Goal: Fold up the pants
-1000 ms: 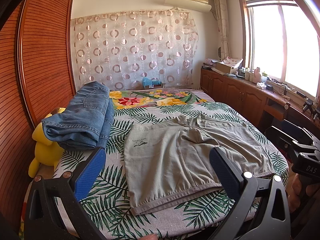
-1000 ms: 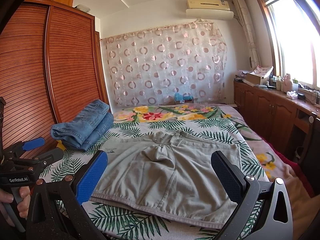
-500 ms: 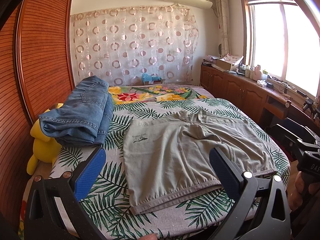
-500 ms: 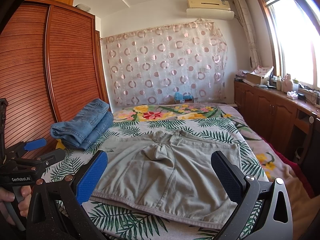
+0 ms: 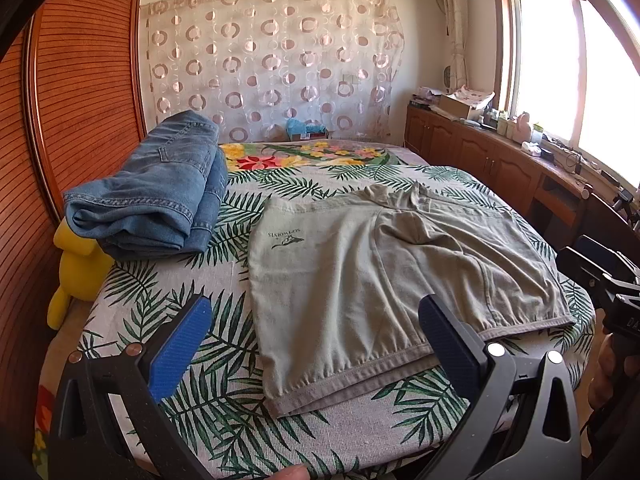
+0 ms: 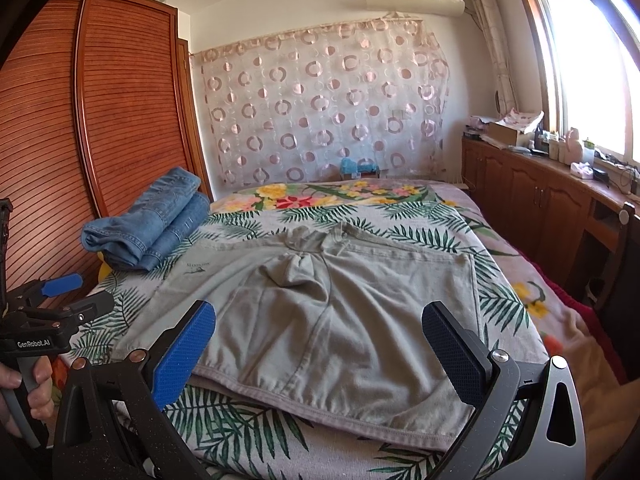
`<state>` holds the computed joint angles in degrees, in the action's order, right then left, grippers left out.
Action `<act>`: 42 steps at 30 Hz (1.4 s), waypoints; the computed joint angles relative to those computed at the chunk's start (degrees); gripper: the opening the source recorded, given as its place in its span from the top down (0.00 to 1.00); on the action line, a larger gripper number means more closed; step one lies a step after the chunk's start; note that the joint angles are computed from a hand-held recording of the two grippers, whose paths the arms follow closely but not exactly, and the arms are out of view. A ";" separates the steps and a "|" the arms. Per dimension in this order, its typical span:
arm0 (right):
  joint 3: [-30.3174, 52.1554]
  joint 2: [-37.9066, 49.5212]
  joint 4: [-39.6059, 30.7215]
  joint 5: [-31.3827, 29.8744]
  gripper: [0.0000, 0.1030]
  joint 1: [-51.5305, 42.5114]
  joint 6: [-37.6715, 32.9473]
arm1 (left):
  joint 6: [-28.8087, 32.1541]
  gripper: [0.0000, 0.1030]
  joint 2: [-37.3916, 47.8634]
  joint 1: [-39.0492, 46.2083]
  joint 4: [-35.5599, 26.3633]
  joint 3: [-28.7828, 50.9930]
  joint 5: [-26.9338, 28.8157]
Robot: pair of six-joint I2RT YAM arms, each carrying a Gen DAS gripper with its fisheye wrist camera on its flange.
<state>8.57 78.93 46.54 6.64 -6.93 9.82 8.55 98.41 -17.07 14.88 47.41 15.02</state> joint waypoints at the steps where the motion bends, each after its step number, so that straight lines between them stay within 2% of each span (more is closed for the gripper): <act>1: 0.46 0.80 -0.21 -0.13 0.00 -0.15 -0.01 | 0.01 0.00 0.30 -0.02 0.08 0.03 -0.06; 11: 1.99 2.17 -4.38 0.68 0.00 0.16 -1.40 | 0.70 0.00 4.20 0.77 -1.53 1.96 0.11; 20: 3.41 4.82 -7.34 -1.44 0.00 -2.84 -2.47 | 2.36 0.00 7.55 2.01 -3.19 3.62 0.18; 30: 3.04 1.71 -14.04 -2.85 0.00 -4.81 -2.56 | 4.74 0.00 10.39 5.32 -3.99 4.08 2.13; 34: 1.93 -2.49 -17.15 1.39 0.00 -1.50 -2.83 | 5.52 0.00 10.85 6.50 -4.36 3.86 3.73; 37: 0.46 -7.46 -20.22 1.59 0.00 -0.90 -2.70 | 5.87 0.03 10.70 7.28 -4.58 3.48 5.12; 40: -1.10 -6.32 -16.95 0.77 0.00 -1.63 -3.33 | 6.88 0.07 10.56 8.22 -6.08 3.41 7.46; 42: -2.29 -9.09 -18.22 0.14 0.00 -2.28 -3.78 | 7.16 0.07 10.26 8.63 -6.65 3.22 8.77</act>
